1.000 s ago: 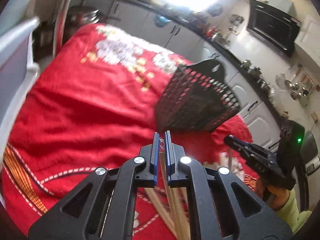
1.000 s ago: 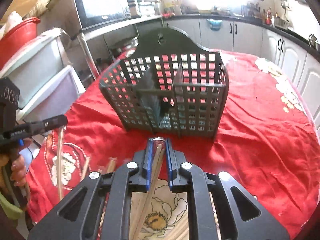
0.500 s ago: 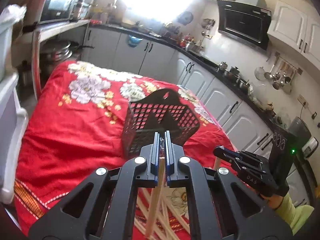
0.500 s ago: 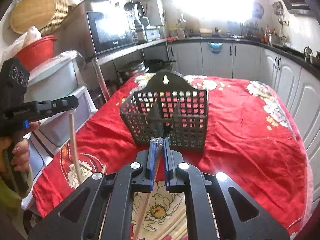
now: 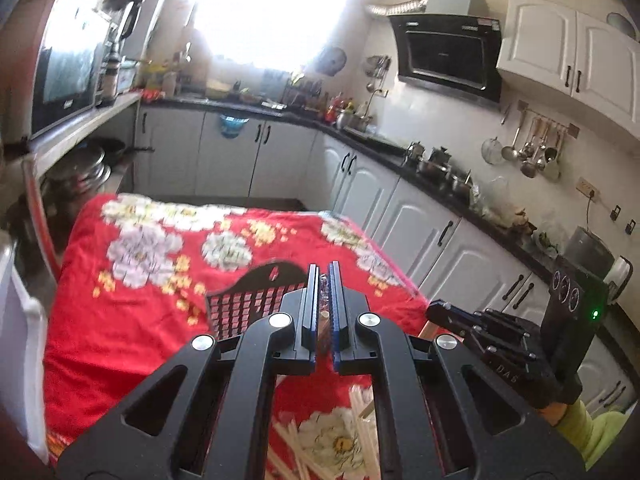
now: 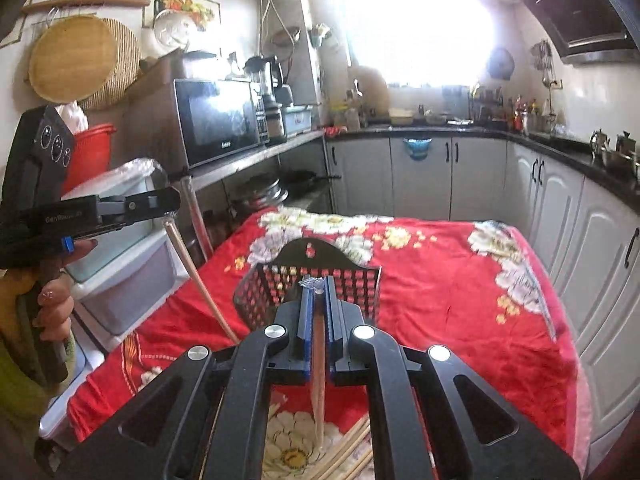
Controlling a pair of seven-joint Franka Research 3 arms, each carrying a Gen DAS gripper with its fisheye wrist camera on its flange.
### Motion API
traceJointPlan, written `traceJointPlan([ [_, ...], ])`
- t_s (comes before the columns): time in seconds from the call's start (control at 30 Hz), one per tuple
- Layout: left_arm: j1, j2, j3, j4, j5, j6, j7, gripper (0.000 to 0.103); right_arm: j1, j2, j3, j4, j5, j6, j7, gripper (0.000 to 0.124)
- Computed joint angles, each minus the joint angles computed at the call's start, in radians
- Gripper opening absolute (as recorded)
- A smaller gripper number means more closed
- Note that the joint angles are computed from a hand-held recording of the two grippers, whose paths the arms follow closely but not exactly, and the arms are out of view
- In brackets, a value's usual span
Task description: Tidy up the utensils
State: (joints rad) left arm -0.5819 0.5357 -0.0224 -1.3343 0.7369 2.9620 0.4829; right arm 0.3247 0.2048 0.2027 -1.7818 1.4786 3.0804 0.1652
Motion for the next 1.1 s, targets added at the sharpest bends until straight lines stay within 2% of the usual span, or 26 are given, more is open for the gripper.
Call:
traceJointPlan([
  [0.17, 0.014, 0.07, -0.033, 0.153, -0.047, -0.034, 0.102, 0.002, -0.006, 0.02, -0.002, 0.054, -0.018, 0.004, 0.021, 0.005],
  [0.33, 0.017, 0.144, -0.041, 0.299, -0.113, -0.071, 0.188, 0.002, -0.022, 0.045, 0.006, 0.122, -0.049, -0.004, 0.053, 0.005],
  [0.57, -0.003, 0.241, -0.005, 0.512, -0.17, -0.127, 0.259, 0.002, -0.045, 0.105, 0.028, 0.238, -0.137, -0.001, 0.128, 0.005],
  [0.7, -0.02, 0.267, 0.037, 0.571, -0.158, -0.141, 0.251, 0.002, -0.063, 0.152, 0.048, 0.302, -0.208, 0.005, 0.202, 0.005],
  [0.8, -0.012, 0.314, 0.023, 0.644, -0.187, -0.159, 0.282, 0.002, -0.084, 0.188, 0.081, 0.349, -0.235, 0.026, 0.229, 0.005],
  [0.87, -0.015, 0.334, 0.038, 0.664, -0.191, -0.158, 0.279, 0.002, -0.116, 0.22, 0.134, 0.393, -0.2, 0.044, 0.182, 0.005],
  [0.93, -0.016, 0.356, 0.043, 0.689, -0.198, -0.166, 0.285, 0.002, -0.124, 0.243, 0.158, 0.422, -0.192, 0.061, 0.161, 0.005],
  [1.1, -0.003, 0.409, 0.032, 0.744, -0.251, -0.19, 0.318, 0.002, -0.11, 0.304, 0.165, 0.456, -0.294, 0.095, 0.221, 0.005],
])
